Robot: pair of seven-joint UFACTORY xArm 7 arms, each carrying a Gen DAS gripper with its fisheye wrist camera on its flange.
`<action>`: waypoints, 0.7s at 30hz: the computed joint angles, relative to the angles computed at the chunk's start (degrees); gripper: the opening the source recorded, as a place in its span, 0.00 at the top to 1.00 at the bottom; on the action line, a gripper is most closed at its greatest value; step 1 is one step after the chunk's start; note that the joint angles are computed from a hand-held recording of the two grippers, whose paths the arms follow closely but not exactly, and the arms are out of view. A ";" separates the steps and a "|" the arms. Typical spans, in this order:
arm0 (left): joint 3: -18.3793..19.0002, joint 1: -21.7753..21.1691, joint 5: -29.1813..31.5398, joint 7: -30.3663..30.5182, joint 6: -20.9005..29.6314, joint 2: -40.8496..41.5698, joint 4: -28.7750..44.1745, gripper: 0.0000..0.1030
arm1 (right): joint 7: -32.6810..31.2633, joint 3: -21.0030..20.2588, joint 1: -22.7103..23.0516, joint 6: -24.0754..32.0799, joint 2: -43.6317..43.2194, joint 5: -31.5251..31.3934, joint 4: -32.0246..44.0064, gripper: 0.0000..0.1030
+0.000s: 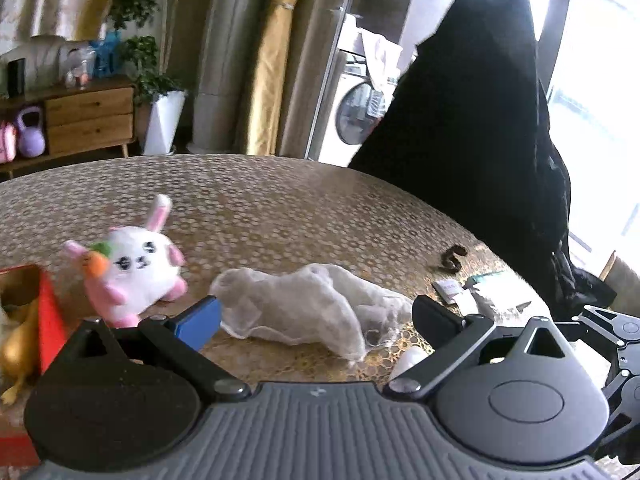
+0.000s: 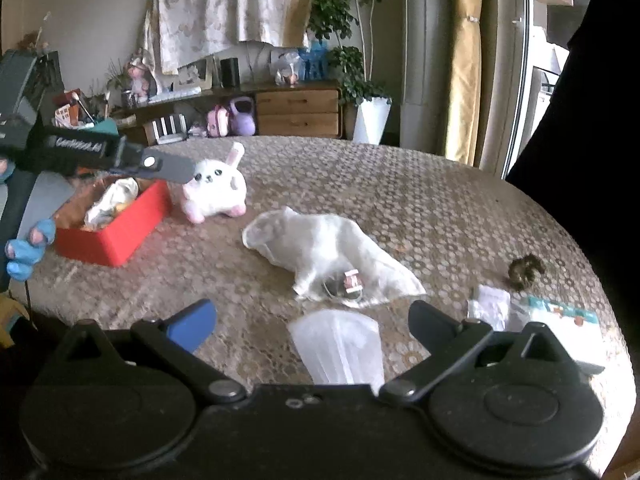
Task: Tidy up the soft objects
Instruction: 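Move both open grippers back over the table toward the remaining soft items, then grasp the white towel with the left gripper while the right grasps the clear plastic bag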
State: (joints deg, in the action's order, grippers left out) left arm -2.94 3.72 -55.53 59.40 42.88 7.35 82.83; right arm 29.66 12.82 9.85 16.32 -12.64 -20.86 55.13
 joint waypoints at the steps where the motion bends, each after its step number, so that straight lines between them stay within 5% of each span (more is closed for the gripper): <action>1: -0.35 -0.38 0.05 0.61 -0.51 0.06 -0.19 0.01 | -0.27 -0.21 0.05 -0.11 -0.06 0.14 -0.42 0.00; 8: -2.58 -3.67 0.14 5.60 -5.01 0.59 -1.96 0.01 | -3.70 -1.73 0.55 -0.72 -0.12 2.98 -2.75 0.03; 21: -5.79 -7.32 8.12 2.51 -8.57 6.67 1.20 0.01 | -1.33 -0.73 -1.32 -1.32 1.52 -0.27 -5.06 0.11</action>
State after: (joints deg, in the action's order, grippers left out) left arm -8.73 -3.60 -47.41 61.90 34.32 14.02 84.02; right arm 28.33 12.09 8.53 15.00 -11.13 -21.13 50.07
